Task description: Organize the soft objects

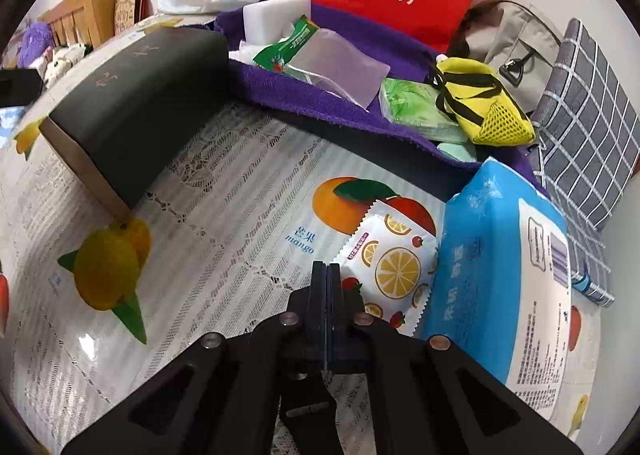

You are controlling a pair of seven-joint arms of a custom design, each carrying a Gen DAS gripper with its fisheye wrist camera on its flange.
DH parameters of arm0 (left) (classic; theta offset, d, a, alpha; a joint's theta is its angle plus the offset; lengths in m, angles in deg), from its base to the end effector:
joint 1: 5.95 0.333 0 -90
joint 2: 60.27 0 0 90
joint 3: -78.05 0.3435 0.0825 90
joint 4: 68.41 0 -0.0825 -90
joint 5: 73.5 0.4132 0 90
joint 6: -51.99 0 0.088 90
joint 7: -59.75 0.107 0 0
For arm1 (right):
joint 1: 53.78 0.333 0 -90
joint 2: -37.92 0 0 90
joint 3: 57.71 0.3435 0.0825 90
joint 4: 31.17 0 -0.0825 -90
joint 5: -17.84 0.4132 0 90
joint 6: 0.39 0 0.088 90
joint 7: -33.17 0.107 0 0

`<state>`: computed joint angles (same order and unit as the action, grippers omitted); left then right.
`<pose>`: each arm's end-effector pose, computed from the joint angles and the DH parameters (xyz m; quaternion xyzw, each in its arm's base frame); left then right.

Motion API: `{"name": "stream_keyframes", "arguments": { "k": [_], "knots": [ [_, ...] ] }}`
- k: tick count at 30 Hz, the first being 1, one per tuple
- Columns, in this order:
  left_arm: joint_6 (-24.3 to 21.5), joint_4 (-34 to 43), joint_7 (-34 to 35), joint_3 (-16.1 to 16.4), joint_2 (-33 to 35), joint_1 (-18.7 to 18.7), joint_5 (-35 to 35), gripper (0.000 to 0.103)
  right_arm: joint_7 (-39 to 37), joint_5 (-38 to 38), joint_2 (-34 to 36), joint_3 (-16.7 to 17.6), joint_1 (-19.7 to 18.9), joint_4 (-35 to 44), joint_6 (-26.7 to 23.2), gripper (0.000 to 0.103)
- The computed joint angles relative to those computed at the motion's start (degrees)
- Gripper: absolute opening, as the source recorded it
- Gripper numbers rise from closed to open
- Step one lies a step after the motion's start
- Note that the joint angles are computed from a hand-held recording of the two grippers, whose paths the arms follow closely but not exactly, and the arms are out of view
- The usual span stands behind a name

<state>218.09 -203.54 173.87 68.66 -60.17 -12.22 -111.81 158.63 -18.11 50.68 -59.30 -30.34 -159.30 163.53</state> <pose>0.5434 -0.1139 0.3854 -0.6454 0.7031 -0.2860 0.0853 0.5408 0.2519 0.3104 -0.7916 0.5624 -0.1931 0.1405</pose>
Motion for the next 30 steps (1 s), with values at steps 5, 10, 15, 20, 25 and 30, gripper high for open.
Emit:
{"name": "stream_keyframes", "arguments": {
  "k": [5, 10, 15, 20, 25, 30],
  "knots": [
    [0.1, -0.6, -1.0, 0.2, -0.6, -0.1, 0.8, 0.065, -4.1, 5.2, -2.8, 1.9, -1.2, -3.8, 2.9, 0.000],
    [-0.1, -1.3, -2.4, 0.3, -1.3, -0.4, 2.1, 0.065, -4.3, 7.2, -9.0, 3.7, -1.4, -10.0, 7.2, 0.000],
    [-0.4, -2.4, -4.1, 0.4, -2.6, -1.2, 4.3, 0.065, -12.7, 19.1, -14.4, 7.3, -2.0, -15.6, 11.3, 0.000],
    [-0.3, -4.4, -7.8, 0.5, -4.6, -2.2, 8.6, 0.065, -13.2, 22.3, -19.6, 10.7, -3.2, -21.5, 10.4, 0.000],
    [-0.5, -6.1, -11.6, 0.5, -6.1, -3.3, 12.0, 0.065, -4.2, 16.7, -24.0, 14.4, -8.5, -27.0, 9.1, 0.000],
    [-0.9, -7.2, -17.7, -0.2, -6.8, -3.9, 17.7, 0.065, 3.6, 7.9, -26.2, 18.8, -16.4, -30.0, 9.3, 0.001]
  ]
}}
